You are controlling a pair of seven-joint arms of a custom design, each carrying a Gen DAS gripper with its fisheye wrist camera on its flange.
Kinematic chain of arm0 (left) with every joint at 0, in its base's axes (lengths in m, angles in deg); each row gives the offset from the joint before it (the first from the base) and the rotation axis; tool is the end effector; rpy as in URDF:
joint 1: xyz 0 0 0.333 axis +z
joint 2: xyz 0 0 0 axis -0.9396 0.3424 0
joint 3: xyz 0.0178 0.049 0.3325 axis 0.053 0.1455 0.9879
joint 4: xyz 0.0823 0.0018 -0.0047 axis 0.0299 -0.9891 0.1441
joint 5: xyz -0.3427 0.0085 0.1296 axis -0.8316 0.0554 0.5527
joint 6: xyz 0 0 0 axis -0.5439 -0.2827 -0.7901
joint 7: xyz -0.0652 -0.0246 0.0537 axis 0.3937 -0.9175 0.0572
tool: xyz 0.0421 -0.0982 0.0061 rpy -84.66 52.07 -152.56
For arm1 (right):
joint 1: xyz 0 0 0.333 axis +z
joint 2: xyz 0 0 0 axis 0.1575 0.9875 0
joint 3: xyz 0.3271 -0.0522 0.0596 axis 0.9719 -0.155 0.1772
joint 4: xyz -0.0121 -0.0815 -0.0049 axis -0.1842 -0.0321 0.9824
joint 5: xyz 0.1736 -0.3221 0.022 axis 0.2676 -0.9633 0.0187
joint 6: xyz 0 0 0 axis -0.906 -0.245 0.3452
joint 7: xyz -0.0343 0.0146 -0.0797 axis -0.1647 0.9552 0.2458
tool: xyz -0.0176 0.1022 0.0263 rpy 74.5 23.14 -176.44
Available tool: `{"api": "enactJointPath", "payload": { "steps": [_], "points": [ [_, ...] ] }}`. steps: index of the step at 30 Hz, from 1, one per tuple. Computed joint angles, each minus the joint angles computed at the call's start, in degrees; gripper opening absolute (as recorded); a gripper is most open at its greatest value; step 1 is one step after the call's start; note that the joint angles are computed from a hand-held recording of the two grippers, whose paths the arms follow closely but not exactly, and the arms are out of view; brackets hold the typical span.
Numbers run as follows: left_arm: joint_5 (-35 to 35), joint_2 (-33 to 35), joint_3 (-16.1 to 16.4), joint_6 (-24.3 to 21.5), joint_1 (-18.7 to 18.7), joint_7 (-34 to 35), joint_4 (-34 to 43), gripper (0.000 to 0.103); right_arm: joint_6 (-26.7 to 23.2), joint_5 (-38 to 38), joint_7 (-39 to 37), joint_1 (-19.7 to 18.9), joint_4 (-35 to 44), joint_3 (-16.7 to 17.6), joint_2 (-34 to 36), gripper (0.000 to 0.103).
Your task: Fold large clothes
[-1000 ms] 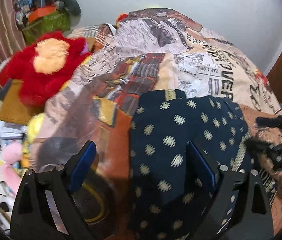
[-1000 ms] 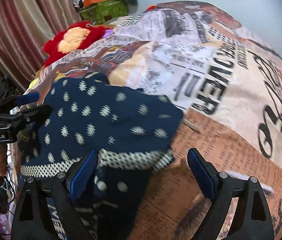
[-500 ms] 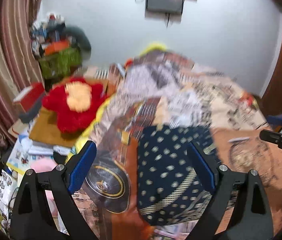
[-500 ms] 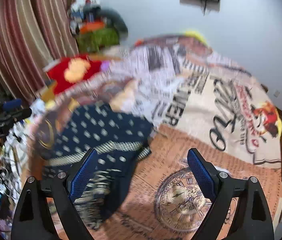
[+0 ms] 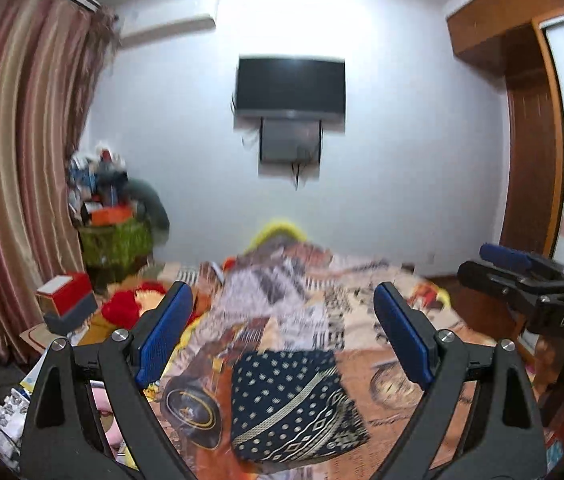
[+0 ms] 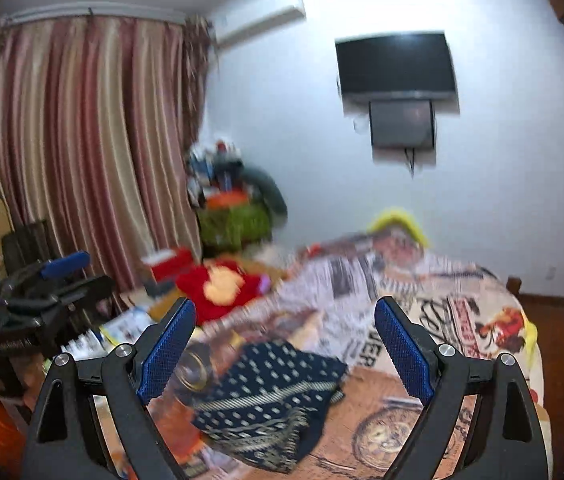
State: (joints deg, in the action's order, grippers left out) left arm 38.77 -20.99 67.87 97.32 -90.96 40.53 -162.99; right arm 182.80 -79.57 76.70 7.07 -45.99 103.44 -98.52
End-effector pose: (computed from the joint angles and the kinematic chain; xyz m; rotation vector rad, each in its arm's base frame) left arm 0.4749 -0.1440 0.7942 -1.0646 1.7502 -1.4862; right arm 0.4350 0.1745 0.7829 -1.4121 1.3488 -0.9235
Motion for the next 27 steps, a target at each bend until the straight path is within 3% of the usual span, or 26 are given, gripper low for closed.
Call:
{"api": "enactJointPath", "payload": {
  "steps": [4, 8, 12, 17, 27],
  "points": [
    [-4.14, -4.82, 1.54, 5.43, -3.84, 1.36, -5.32, 0.093, 4.55, -3.57, 7.64, -6.68, -4.9, 5.73, -6.6, 0.091],
    [-0.26, -7.85, 1.05, 8.89, -4.41, -2.85, -9.94, 0.094, 7.33, -2.86, 13.53, -15.47, -9.99, 12.57, -14.39, 0.098],
    [3.77, -9.54, 1.0, 8.72, -4.4, -7.25, -12.86, 0.1, 6.95, -0.53, 14.92, -20.36, -12.63, 16.42, -19.67, 0.103],
    [8.59, -11.24, 1.29, 7.91, -4.46, -11.77, -16.2, 0.101, 5.27, 2.59, 13.18, -22.32, -14.76, 18.12, -24.16, 0.103],
    [15.96, -11.95, 4.54, 6.79, -8.14, -18.27, -18.23, 0.101, 3.16, 8.11, 9.49, -20.8, -16.0, 18.06, -23.59, 0.103]
  ]
}}
